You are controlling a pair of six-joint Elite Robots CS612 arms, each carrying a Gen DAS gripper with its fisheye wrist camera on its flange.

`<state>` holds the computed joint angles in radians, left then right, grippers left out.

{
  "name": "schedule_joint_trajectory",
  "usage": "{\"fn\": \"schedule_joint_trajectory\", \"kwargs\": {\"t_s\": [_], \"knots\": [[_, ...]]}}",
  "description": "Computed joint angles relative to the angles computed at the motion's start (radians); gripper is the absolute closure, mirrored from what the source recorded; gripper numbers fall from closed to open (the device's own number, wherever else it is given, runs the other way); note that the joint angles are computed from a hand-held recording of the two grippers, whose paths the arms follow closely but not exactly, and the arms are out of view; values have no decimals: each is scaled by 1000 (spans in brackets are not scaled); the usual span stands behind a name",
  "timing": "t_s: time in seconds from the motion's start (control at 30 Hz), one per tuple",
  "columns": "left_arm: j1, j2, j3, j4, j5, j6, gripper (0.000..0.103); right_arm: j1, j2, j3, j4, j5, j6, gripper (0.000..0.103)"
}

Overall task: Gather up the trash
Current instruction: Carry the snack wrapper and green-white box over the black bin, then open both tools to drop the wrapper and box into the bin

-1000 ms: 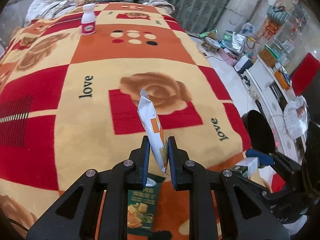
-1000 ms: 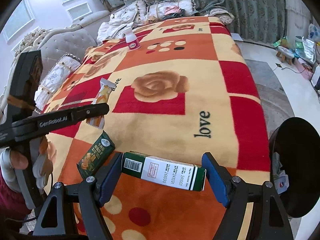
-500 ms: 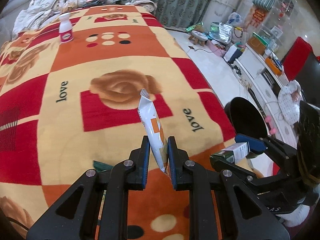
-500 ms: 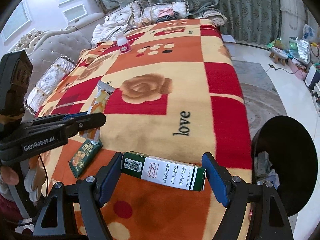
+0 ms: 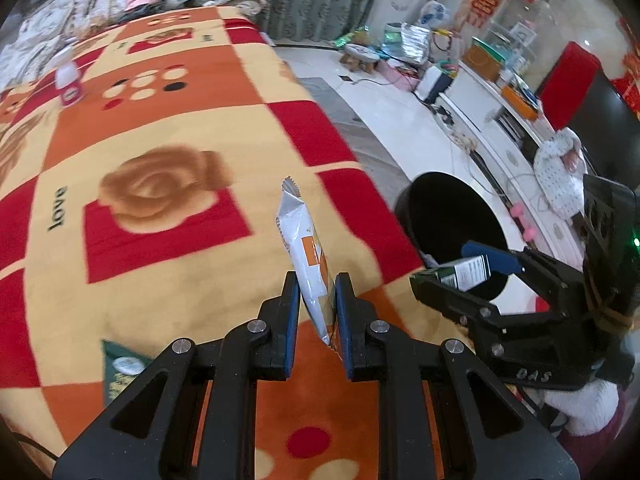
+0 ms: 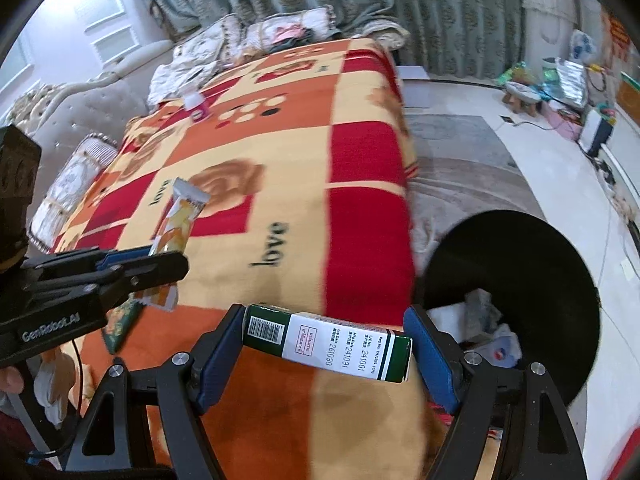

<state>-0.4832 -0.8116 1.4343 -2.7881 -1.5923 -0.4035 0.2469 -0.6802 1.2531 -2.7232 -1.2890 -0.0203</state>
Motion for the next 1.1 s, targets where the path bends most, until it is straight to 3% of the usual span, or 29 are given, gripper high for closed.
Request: {"fn": "schedule_joint_trajectory", "kwargs": {"t_s": [0.4,0.67,0.73,0.8,0.87,1.1], "knots": [[-34,81,-149,66,-109,58,88,-66,-10,33,-25,-81,86,25],[-42,136,-236,91,-177,67,86,-99,0,33,-27,-99,137,25],[-40,150,-257,99,-197,59,85,-104,3,32,-33,-108,159,21],[-37,159,-271,100,-213,50,70,-108,4,32,-34,-119,184,16],[-33,164,-276,95,-231,43,63,-114,3,40,-52,-113,202,14],[-35,140,-238,109,-191,35,63,-113,5,38,-34,-107,201,13]]}}
